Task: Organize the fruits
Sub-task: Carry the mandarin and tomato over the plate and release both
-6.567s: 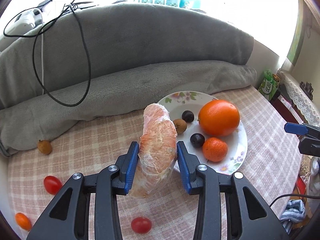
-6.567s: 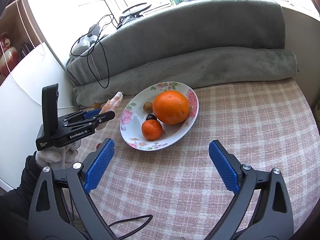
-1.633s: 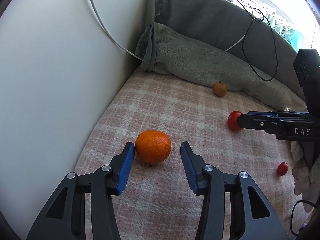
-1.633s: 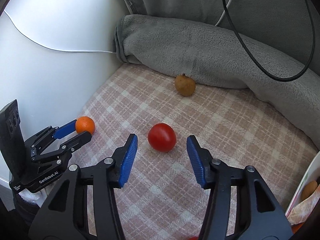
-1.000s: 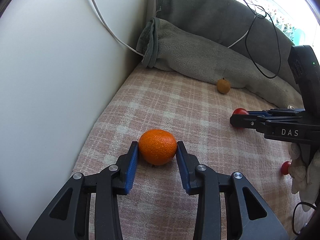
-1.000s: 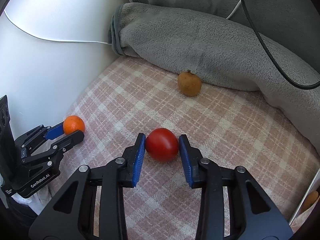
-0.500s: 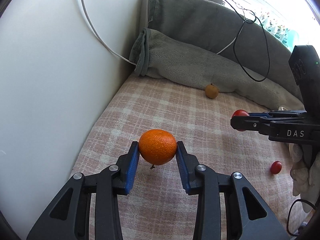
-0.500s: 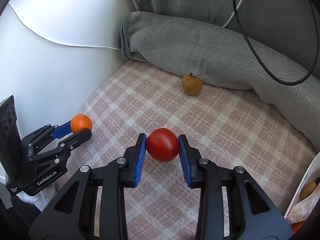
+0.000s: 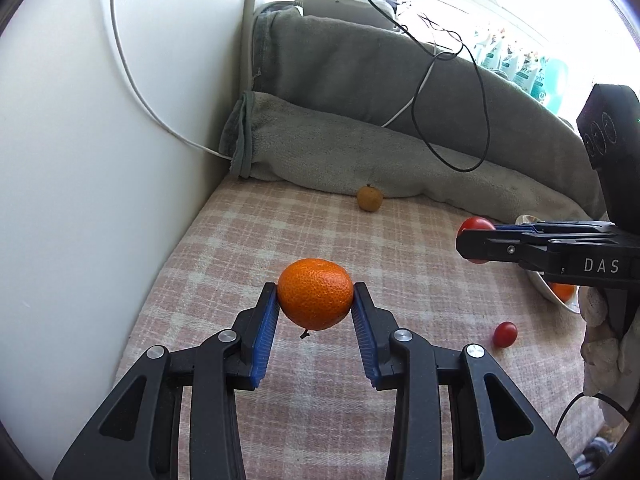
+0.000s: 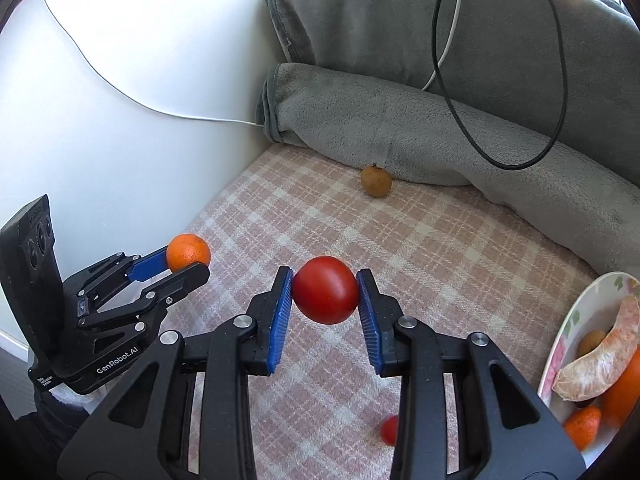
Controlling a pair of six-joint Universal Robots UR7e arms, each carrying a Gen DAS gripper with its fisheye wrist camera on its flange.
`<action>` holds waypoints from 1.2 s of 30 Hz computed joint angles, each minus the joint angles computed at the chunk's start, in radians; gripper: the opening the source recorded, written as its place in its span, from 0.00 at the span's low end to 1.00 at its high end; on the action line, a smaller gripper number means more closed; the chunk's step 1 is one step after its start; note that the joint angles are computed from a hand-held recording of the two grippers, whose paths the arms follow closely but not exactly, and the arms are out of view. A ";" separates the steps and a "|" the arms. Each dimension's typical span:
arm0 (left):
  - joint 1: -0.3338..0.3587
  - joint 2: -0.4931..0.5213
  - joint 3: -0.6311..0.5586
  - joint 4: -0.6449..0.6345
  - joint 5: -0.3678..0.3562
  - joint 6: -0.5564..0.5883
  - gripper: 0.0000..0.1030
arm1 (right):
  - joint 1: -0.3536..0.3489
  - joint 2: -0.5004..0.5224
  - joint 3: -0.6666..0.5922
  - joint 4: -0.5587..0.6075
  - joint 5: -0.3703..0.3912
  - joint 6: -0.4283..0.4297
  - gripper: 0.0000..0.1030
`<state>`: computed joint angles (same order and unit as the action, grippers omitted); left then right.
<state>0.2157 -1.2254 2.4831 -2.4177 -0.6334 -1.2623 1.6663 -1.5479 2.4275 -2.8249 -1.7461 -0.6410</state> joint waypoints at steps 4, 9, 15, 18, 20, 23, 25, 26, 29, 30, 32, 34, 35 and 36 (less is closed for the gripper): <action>-0.023 0.025 -0.010 -0.029 -0.005 0.013 0.34 | -0.013 -0.080 0.022 0.031 0.016 -0.014 0.33; -0.043 0.073 -0.029 -0.099 -0.015 0.056 0.34 | -0.047 -0.184 0.049 0.071 0.044 -0.035 0.33; -0.054 0.152 -0.056 -0.225 -0.040 0.133 0.34 | -0.109 -0.298 0.066 0.124 0.079 -0.064 0.33; -0.052 0.196 -0.076 -0.291 -0.057 0.177 0.34 | -0.145 -0.346 0.064 0.147 0.095 -0.081 0.33; -0.051 0.225 -0.092 -0.329 -0.071 0.208 0.34 | -0.174 -0.377 0.060 0.162 0.109 -0.094 0.33; -0.049 0.270 -0.118 -0.383 -0.091 0.254 0.34 | -0.219 -0.418 0.053 0.182 0.128 -0.113 0.33; -0.049 0.301 -0.138 -0.415 -0.106 0.282 0.34 | -0.249 -0.443 0.048 0.191 0.138 -0.126 0.33; -0.048 0.315 -0.147 -0.430 -0.113 0.295 0.34 | -0.265 -0.456 0.045 0.198 0.145 -0.131 0.33; -0.043 0.357 -0.176 -0.478 -0.136 0.339 0.34 | -0.309 -0.483 0.034 0.212 0.162 -0.146 0.33; -0.041 0.371 -0.186 -0.490 -0.143 0.353 0.34 | -0.324 -0.492 0.030 0.217 0.169 -0.150 0.33; -0.036 0.397 -0.207 -0.517 -0.159 0.380 0.34 | -0.357 -0.508 0.021 0.229 0.186 -0.160 0.33; -0.033 0.421 -0.226 -0.537 -0.174 0.404 0.34 | -0.381 -0.517 0.012 0.230 0.199 -0.168 0.33; -0.031 0.433 -0.236 -0.546 -0.182 0.414 0.34 | -0.391 -0.522 0.009 0.230 0.204 -0.170 0.33; -0.029 0.444 -0.246 -0.553 -0.190 0.423 0.34 | -0.404 -0.527 0.004 0.233 0.211 -0.175 0.33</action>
